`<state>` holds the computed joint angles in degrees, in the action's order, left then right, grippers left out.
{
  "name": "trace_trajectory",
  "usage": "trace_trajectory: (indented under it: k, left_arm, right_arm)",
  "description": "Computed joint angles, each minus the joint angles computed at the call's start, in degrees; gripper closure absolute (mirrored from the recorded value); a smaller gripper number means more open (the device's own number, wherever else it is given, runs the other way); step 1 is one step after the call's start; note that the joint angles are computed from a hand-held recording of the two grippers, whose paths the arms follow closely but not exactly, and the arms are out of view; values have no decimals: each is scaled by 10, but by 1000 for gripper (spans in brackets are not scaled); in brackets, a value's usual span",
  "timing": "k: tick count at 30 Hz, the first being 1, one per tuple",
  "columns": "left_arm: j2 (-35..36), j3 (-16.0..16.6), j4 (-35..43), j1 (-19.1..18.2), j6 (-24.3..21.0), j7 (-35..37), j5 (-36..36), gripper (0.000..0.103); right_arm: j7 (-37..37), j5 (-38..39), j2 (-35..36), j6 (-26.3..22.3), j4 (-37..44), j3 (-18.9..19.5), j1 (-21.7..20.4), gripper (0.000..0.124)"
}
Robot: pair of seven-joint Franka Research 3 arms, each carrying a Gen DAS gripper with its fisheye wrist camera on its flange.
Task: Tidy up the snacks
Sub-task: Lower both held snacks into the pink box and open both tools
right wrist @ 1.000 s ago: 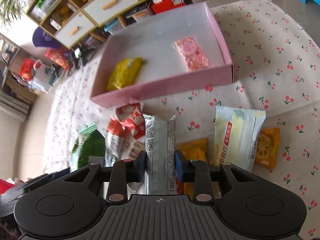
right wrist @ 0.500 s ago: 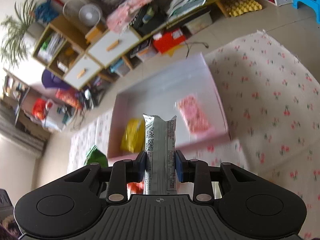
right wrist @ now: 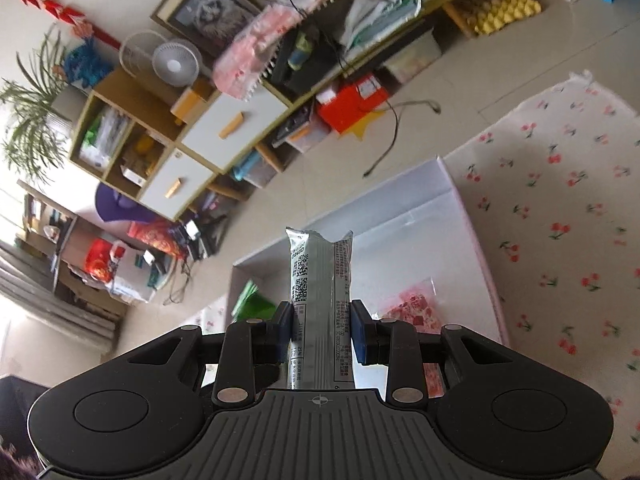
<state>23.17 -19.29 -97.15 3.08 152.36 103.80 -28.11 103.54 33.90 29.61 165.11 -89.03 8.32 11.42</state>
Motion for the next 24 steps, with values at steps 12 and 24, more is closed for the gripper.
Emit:
trace_trajectory:
  k: [12,24]
  left_arm:
    - [19,60,12,-60,56,-96,177,60]
    - [29,28,11,-37,87,-122,247,44]
  right_arm:
    - [126,-187,68,-77,90,-124,89,94]
    - [176,-238,46,-38,49,-102,67,91]
